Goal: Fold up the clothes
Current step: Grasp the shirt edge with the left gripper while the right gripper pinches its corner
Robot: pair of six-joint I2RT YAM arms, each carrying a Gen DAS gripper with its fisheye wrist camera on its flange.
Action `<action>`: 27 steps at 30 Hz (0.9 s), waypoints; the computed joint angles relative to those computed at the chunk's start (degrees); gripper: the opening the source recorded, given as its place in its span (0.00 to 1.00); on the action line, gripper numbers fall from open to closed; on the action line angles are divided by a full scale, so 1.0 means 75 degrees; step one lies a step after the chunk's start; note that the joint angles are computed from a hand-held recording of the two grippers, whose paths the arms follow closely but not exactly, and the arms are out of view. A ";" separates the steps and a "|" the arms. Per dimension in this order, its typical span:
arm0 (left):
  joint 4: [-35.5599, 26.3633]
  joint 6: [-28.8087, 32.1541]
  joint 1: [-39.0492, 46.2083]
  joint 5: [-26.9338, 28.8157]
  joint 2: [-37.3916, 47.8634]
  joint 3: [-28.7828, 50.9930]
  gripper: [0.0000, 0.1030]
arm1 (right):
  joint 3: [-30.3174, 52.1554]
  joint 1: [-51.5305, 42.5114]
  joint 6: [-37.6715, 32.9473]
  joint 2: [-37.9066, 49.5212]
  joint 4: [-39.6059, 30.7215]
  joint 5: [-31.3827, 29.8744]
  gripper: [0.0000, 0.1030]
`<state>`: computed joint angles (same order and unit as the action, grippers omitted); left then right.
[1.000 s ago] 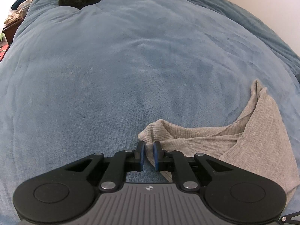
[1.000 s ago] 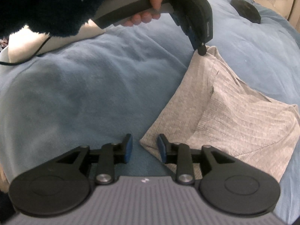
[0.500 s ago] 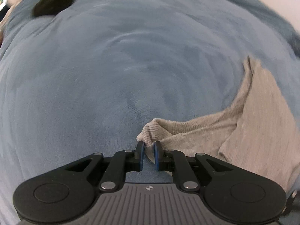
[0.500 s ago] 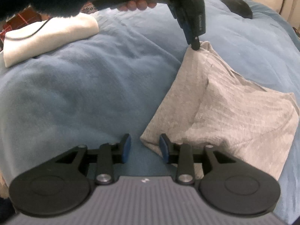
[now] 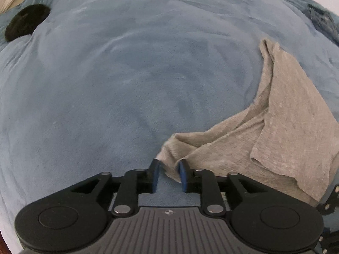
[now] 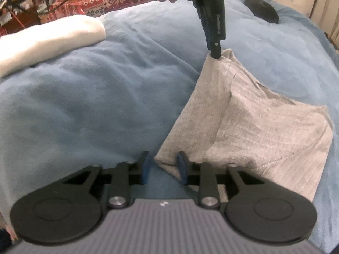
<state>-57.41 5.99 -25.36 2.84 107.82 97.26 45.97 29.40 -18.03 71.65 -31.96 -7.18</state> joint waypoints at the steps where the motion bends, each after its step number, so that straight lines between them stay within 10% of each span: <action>1: -0.0009 -0.0063 0.0085 0.0119 -0.0002 0.0021 0.24 | -0.0010 -0.0053 -0.0022 0.0000 0.0034 -0.0074 0.12; 12: 0.0002 -0.0822 0.0616 0.1245 0.0216 0.0030 0.45 | 0.0236 -0.0940 0.0132 0.0073 -0.0246 -0.1271 0.07; 14: 0.0082 -0.1131 0.0711 0.1530 0.0170 -0.0144 0.41 | 0.0289 -0.1000 0.0153 0.0111 -0.0283 -0.1364 0.07; 16: 0.0090 -0.1449 0.0737 0.1671 0.0169 -0.0252 0.10 | 0.0323 -0.1034 0.0144 0.0146 -0.0294 -0.1413 0.07; 27: -0.2079 -0.1285 -0.0244 0.0010 0.1270 0.2630 0.07 | 0.0308 -0.0708 -0.0114 -0.0406 -0.0532 -0.0930 0.06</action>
<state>-73.01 -3.65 -27.19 2.92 117.35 116.99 48.28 24.09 -18.89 68.61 -35.95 -14.16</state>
